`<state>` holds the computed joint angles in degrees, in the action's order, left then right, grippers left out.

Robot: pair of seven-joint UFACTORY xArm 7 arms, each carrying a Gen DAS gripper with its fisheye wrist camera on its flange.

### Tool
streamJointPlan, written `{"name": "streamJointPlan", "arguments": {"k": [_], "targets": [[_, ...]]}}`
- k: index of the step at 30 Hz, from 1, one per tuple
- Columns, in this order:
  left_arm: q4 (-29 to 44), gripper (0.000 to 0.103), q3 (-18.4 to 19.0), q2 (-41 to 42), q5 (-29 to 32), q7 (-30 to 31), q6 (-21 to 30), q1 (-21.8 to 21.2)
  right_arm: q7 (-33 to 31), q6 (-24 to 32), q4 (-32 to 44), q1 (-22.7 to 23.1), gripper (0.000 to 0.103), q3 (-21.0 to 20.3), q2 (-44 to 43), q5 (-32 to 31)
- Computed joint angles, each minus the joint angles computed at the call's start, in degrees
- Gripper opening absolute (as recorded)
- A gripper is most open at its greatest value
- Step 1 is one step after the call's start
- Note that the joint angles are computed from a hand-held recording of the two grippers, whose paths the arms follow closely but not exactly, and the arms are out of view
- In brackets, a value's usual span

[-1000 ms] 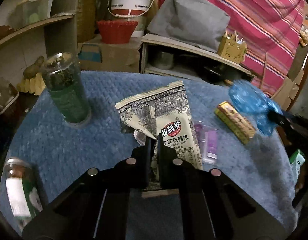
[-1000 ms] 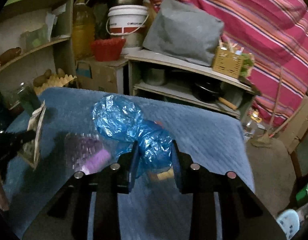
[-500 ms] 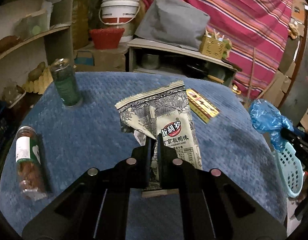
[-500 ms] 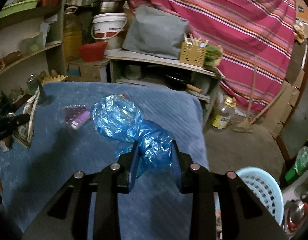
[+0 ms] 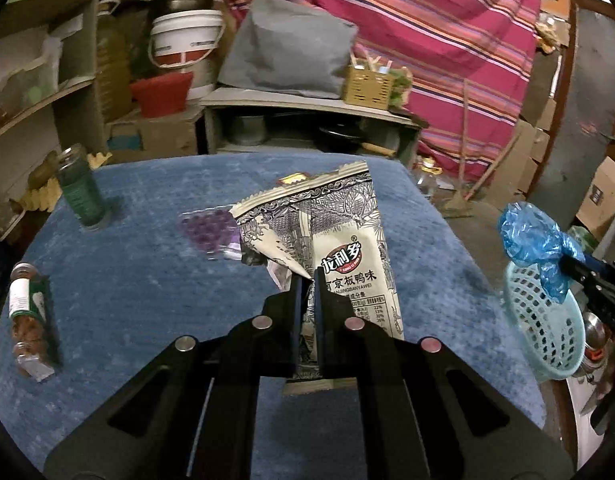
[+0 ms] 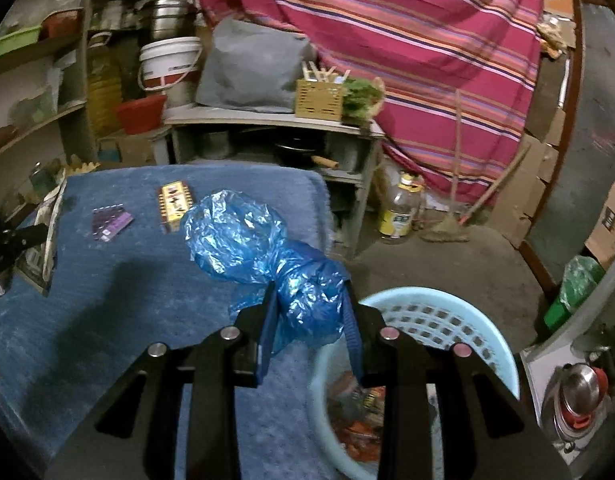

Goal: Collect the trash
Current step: 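Carry the snack packet and blue plastic bag over the basket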

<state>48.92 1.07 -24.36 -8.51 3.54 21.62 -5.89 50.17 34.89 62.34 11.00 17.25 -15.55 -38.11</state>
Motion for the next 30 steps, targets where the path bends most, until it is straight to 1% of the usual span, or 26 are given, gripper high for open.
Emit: {"name": "streamJointPlan", "arguments": {"k": [5,10,20,25,30], "targets": [[0.3,0.004,-1.7,0.1,-0.1,-0.9,-0.3,-1.8,-0.7,-0.4,-4.2,-1.7,0.031,-1.3,-4.7,1.4],[0.8,0.004,-4.2,0.7,1.6,-2.2,-1.3,-3.2,-1.6,-1.2,-8.4,-4.5,0.031,-1.7,-9.5,3.4],[1.9,0.004,-7.6,2.8,4.6,-5.0,-2.6,-6.2,-6.0,-2.5,-13.9,-9.5,0.031,-2.6,-15.0,8.0],[3.4,0.004,-8.8,4.6,5.9,-6.1,-3.0,-7.8,-7.3,-2.8,-16.1,-11.7,0.031,-2.3,-17.5,9.3],[4.8,0.004,-9.0,6.6,5.3,-5.5,-4.1,-10.2,-8.2,-1.8,-17.8,-13.7,0.031,-2.0,-19.9,10.0]]}}
